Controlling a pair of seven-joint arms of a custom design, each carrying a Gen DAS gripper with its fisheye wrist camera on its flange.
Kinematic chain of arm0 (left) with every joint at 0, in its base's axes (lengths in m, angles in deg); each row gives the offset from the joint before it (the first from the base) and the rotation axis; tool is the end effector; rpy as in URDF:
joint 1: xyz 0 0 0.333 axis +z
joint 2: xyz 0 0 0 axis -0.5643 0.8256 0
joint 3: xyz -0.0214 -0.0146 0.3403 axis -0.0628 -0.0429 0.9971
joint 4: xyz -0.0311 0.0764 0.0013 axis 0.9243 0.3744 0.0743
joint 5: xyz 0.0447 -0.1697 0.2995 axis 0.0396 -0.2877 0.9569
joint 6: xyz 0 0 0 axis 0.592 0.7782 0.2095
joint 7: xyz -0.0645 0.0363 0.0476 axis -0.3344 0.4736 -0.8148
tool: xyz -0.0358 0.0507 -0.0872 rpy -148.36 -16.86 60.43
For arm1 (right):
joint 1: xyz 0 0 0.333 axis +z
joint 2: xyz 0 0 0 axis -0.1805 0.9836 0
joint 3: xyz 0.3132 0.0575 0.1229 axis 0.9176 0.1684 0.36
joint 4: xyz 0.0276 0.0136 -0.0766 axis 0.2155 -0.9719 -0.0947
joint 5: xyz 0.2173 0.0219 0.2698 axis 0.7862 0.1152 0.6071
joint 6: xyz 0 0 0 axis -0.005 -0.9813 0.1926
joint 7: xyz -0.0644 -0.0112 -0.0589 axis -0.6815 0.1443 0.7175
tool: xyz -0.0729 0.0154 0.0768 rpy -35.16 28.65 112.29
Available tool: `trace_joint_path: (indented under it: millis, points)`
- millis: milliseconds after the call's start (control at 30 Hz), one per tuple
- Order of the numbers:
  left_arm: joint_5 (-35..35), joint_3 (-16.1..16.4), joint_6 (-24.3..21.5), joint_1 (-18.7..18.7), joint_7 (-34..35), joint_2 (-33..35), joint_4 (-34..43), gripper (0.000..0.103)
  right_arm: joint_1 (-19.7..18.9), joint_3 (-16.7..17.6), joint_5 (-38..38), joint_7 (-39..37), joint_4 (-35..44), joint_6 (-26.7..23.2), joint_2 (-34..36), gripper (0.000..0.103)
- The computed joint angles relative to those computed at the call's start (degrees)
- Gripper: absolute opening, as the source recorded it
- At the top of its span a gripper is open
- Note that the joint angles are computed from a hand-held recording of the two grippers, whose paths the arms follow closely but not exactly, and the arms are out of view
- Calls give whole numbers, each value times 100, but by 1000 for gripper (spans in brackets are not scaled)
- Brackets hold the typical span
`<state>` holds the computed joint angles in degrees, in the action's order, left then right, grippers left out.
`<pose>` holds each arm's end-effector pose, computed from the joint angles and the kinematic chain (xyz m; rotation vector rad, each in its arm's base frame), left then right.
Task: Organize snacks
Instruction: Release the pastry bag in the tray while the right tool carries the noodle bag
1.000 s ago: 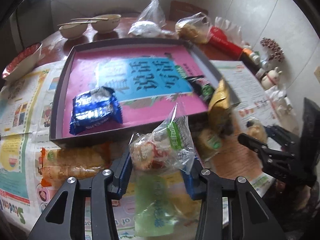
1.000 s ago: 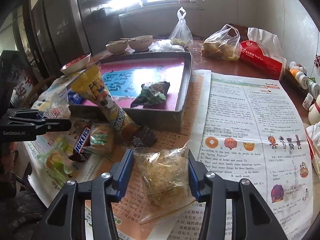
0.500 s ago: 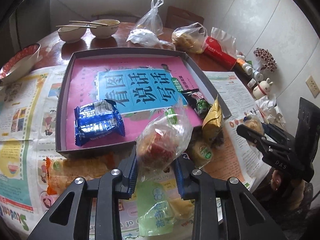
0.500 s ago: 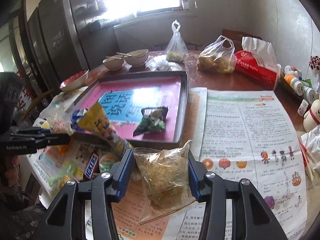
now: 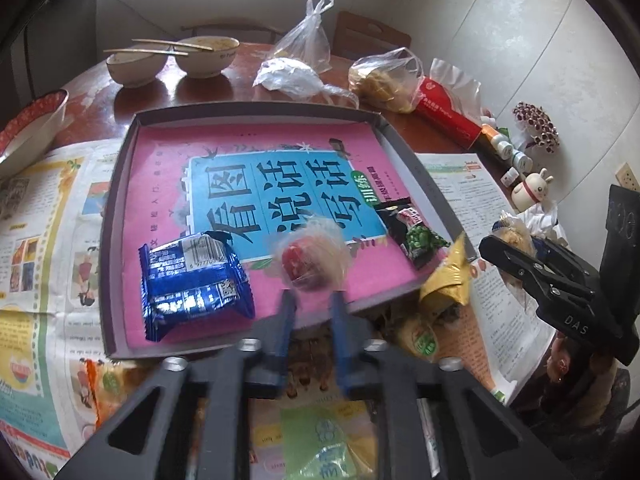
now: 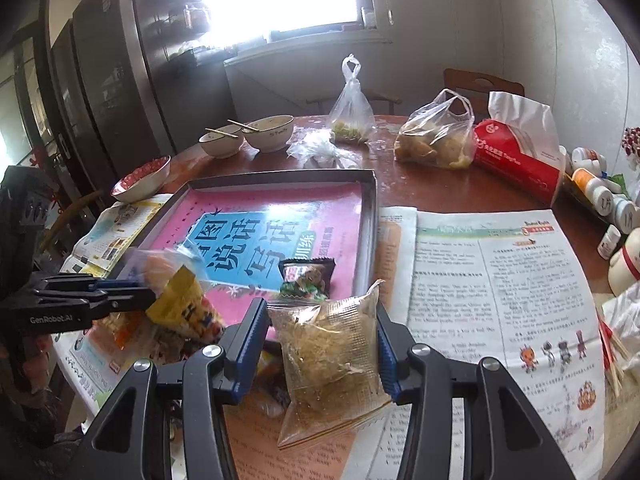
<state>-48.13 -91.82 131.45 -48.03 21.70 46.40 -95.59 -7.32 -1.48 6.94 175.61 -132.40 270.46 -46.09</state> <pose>0.6893 -0.2915 0.3829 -1.6483 2.4192 -0.9690 0.6210 0.0988 0.4056 -1.6667 1.7341 -0.5681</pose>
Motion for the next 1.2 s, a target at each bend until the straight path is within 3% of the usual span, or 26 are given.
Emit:
trace_joint_path:
  millis: [333, 567, 967, 1067, 1200]
  points:
    - [188, 112, -444, -97, -210, 431, 680, 13, -256, 350, 173, -243, 628, -315, 450, 50]
    - [288, 143, -649, -131, -316, 622, 1012, 13, -610, 802, 420, -553, 952, -482, 750, 50]
    - [347, 159, -669, -148, -420, 728, 1150, 13, -592, 857, 660, -660, 1207, -429, 1013, 50]
    - [345, 150, -623, -139, -411, 716, 1117, 13, -436, 687, 650, -559, 1234, -422, 1023, 51]
    - [325, 147, -533, -124, -403, 674, 1028, 13, -551, 806, 661, -543, 1203, -439, 1009, 53]
